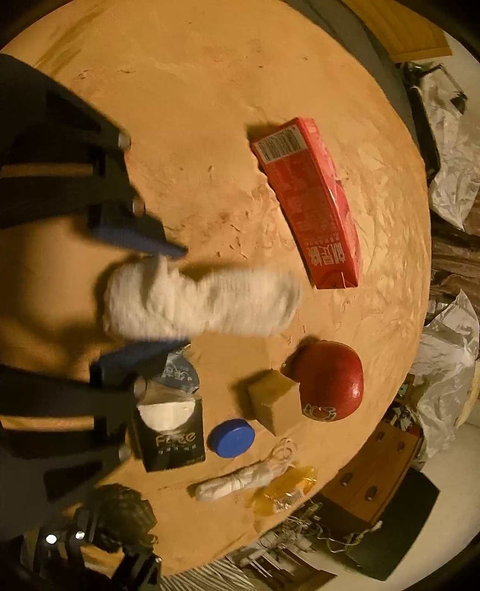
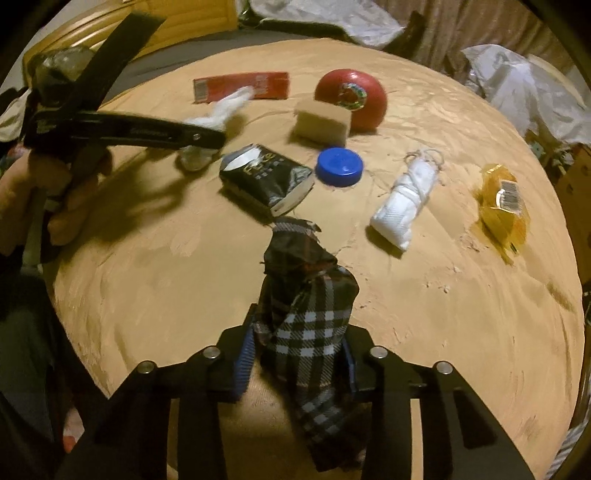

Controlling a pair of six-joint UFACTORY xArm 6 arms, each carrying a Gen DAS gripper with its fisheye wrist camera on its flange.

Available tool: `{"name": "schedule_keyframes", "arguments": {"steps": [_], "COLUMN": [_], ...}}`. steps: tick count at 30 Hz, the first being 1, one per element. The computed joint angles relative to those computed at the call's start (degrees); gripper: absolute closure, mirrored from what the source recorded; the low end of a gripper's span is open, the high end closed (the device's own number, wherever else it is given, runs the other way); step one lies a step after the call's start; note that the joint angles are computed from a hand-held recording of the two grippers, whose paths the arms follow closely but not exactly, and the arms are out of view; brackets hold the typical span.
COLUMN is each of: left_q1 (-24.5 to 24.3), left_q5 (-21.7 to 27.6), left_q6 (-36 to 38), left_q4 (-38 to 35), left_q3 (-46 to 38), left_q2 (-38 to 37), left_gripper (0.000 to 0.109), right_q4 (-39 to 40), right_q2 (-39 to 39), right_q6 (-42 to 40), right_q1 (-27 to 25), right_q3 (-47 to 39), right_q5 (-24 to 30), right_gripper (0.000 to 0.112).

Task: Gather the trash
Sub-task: 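Grasp the white towel with the left tool while the right grasps the plaid cloth, then carry the white towel and plaid cloth over the bucket with both tools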

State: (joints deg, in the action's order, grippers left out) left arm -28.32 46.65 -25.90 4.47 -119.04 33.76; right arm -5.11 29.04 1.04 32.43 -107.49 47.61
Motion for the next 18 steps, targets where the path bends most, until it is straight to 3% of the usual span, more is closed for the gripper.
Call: {"name": "schedule_keyframes", "arguments": {"steps": [6, 11, 18], "left_q1": [-1.07, -4.47, -10.23], "left_q5": [-4.83, -8.5, -10.2], "left_q6": [-7.32, -15.25, -27.18], "left_q4": [9.69, 21.86, 35.71], "left_q3": [9.89, 18.9, 25.97], "left_q2": [-7.96, -16.64, -25.51], "left_gripper": [0.073, 0.073, 0.073], "right_q4": [-6.49, -21.66, -43.94], "right_q2": [-6.72, -14.55, -23.19], "right_q6": [13.6, 33.93, 59.1], "right_q1": [0.32, 1.54, 4.05], "right_q3": [10.88, 19.81, 25.73], "right_q5": [-10.64, -18.68, -20.97], "right_gripper": [0.079, 0.079, 0.078]}}
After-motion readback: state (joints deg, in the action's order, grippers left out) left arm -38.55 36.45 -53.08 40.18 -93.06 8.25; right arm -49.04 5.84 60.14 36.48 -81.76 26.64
